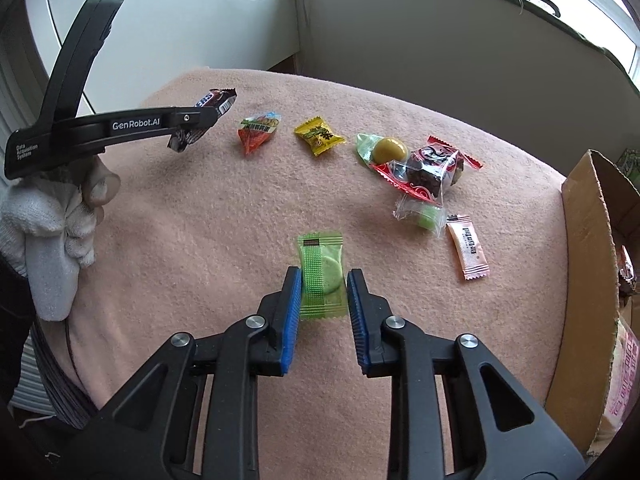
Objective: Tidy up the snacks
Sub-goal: 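Carry the Snickers bar and green packet into the box and open both grippers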
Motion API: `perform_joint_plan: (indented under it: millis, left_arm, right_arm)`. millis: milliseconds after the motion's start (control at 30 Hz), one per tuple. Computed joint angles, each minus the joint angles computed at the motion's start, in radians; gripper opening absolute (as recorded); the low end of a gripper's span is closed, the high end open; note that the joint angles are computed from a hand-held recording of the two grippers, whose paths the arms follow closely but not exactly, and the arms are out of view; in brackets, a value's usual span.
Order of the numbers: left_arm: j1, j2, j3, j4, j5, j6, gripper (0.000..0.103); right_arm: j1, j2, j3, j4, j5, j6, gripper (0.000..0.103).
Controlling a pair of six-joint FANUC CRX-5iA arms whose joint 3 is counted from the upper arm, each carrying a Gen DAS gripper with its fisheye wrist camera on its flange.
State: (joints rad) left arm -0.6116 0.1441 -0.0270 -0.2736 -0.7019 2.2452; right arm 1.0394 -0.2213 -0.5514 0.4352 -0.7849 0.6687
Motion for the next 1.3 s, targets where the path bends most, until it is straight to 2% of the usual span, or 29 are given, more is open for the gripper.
perform_joint_plan:
  millis: [300,567,800,1100,1300]
  left_arm:
    - [-0.058,-0.061,-0.007,-0.052,0.011,0.063,0.027]
    - [-0.144,-0.013,0.083,-0.062,0.009,0.051,0.027]
    - [-0.212,0.052,0.181,-0.047,0.019,0.034,0.027]
    - [-0.255,0.140,0.305,0.006,0.028,-0.046,0.027]
    - [-0.271,0.216,0.399,0.046,0.022,-0.103,0.027]
  right_arm:
    - [0.043,-0.127,-0.061,0.081,-0.046,-0.112,0.024]
    - [0.066,-0.251,-0.120,0.178,-0.092,-0.204,0.024]
    - [0.058,-0.347,-0.147,0.216,-0.145,-0.210,0.024]
    - [-0.033,-0.426,-0.156,0.213,-0.170,-0.167,0.024]
    - [-0.143,-0.442,-0.145,0.188,-0.160,-0.102,0.024]
